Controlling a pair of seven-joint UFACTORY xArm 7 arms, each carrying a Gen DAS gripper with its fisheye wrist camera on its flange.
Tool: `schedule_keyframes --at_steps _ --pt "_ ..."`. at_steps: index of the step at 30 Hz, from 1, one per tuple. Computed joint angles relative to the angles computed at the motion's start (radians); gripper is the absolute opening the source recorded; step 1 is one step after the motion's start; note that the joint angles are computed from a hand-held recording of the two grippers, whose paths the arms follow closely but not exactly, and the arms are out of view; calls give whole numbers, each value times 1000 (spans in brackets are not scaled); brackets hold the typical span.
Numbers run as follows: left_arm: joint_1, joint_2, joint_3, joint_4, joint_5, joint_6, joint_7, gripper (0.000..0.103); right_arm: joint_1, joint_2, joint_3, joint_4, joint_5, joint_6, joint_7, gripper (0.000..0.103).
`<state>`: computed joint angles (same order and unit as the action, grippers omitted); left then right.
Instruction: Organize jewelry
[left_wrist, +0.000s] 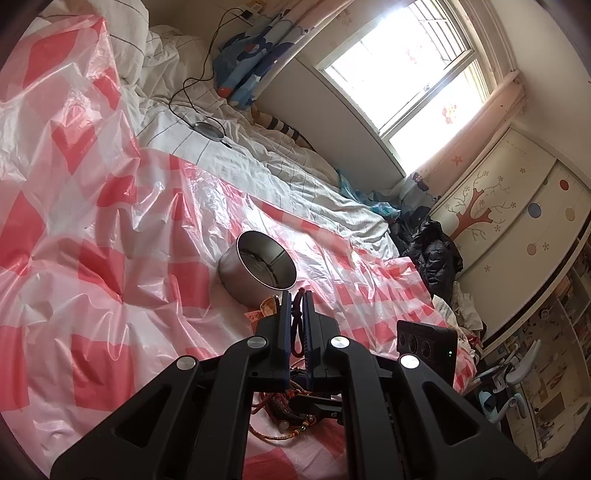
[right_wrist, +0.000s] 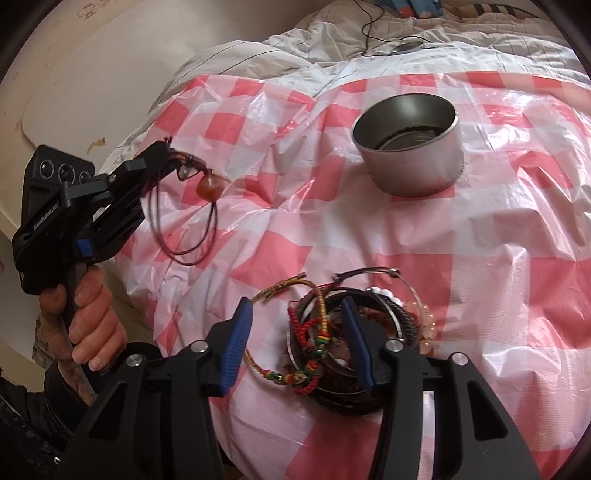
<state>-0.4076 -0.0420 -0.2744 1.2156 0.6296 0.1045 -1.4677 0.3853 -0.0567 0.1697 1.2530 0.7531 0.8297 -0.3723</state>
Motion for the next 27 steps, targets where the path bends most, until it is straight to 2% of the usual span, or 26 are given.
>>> schedule_keyframes --at_steps 1,4,7,11,13,15,16,18,20,22,26,27 --pt "0 0 0 -1 -1 -2 0 4 0 7 1 7 -7 2 7 27" --pt "-2 3 0 3 -2 0 4 4 2 12 5 14 -18 -7 10 7" --pt "-4 3 2 3 -3 2 3 4 0 1 -2 4 54 -18 -32 4" --pt "-12 3 1 11 -18 41 22 4 -8 -29 -25 -23 226 -13 -120 4" --pt "-36 18 9 11 -173 58 173 5 -12 -46 -38 -37 308 -7 -161 4" --pt "-59 44 11 41 -319 134 314 6 -15 -62 -50 -52 381 -3 -200 4" --pt "-67 59 11 54 -381 166 372 9 -17 -63 -54 -50 407 3 -208 4" --pt "-80 83 18 84 -418 236 405 21 -19 -65 -57 -48 448 6 -225 4" --pt "-98 114 26 133 -407 332 409 49 -23 -71 -61 -52 489 16 -249 4" --pt "-122 144 36 184 -351 418 399 55 -27 -69 -56 -43 457 20 -224 4" --pt "-178 205 54 291 -252 604 417 60 -29 -44 -34 -15 291 18 -105 6" --pt "-181 212 57 300 -259 622 427 60 -29 -40 -29 -14 255 11 -77 16"
